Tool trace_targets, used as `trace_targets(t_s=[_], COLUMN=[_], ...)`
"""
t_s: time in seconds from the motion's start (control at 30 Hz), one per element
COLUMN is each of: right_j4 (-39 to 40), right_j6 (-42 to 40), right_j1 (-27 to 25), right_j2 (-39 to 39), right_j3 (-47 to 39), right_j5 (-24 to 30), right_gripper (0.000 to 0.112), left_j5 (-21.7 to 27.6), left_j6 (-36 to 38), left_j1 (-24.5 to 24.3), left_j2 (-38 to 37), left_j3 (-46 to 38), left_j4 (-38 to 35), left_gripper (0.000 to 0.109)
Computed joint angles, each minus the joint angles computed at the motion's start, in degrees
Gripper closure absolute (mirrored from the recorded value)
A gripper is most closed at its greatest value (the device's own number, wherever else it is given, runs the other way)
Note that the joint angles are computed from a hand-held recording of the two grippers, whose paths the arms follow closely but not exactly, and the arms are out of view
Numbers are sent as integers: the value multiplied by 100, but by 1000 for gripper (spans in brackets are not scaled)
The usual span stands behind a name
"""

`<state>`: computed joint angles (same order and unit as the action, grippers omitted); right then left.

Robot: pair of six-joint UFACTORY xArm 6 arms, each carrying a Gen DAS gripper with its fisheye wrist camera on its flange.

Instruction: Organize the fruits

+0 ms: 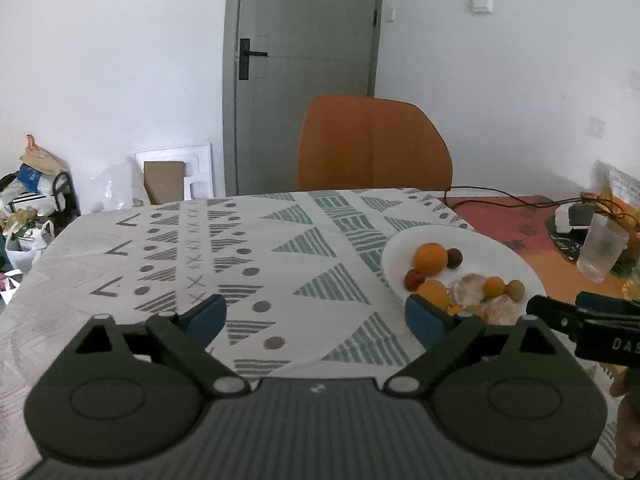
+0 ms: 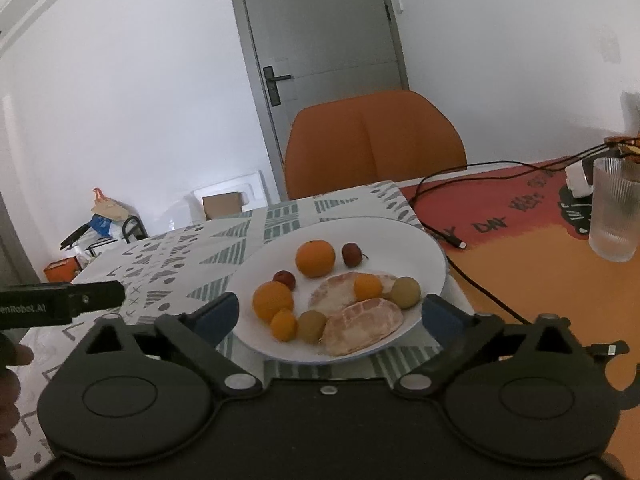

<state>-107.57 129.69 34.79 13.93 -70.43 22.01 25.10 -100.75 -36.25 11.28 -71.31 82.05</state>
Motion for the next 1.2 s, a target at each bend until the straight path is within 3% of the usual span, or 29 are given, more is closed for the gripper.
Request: trace_targets(t_s=[0.67,1.2], right_j4=[-131,661], right_j6=[16,-947], right_j1=[526,978], right_j2=[-238,-449], right_j3=[43,94], right_j5=[80,412], right_gripper=[9,9], left_j5=[589,985], left_j6=[-559,-1015], left_j1=[-367,-522], left_j2=[-1493,-2529], left_j3=[1606,2522], left_j4=[98,215], left_gripper=[9,9])
